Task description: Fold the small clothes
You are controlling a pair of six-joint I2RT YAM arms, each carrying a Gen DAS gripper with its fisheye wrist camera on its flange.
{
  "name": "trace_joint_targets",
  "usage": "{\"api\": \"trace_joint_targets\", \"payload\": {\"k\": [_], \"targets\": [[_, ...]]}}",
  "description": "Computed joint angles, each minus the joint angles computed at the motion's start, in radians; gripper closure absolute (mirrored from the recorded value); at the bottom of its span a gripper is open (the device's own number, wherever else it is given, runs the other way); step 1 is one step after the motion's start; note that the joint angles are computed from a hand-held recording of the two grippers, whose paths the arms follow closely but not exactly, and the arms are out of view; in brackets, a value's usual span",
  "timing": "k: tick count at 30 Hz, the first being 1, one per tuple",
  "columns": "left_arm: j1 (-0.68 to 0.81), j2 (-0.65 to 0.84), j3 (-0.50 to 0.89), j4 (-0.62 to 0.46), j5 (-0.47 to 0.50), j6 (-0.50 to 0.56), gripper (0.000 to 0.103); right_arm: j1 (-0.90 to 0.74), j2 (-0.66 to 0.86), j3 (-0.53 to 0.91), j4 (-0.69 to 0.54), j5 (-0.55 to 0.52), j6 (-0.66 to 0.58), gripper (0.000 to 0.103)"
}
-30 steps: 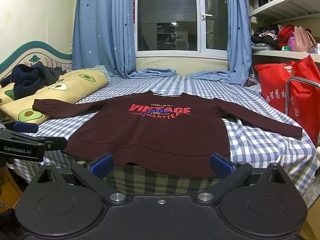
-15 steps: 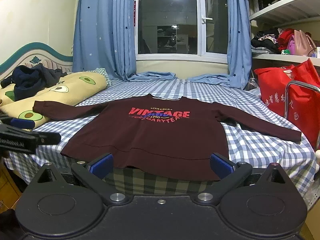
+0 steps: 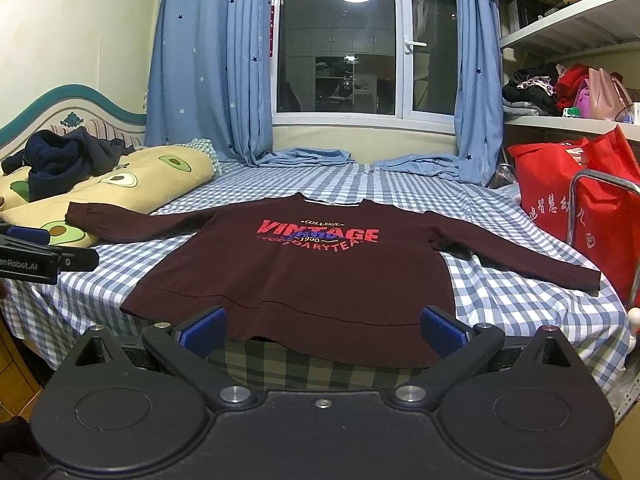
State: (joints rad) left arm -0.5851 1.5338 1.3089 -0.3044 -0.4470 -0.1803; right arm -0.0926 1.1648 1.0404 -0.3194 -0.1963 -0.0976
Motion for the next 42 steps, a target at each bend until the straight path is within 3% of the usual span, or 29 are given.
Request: {"api": "trace_joint_targets", "payload": {"k": [27, 42], "targets": [[0.001, 0.001, -0.006, 0.001, 0.004, -0.005, 0.0, -0.001, -0.009, -0.003, 0.0, -0.028, -0.003, 0.0], [-0.004, 0.007, -0.013, 0.014, 0.058, -0.001, 0.0, 0.019, -0.031, -0.027, 0.023, -0.001, -0.016, 0.001]]}}
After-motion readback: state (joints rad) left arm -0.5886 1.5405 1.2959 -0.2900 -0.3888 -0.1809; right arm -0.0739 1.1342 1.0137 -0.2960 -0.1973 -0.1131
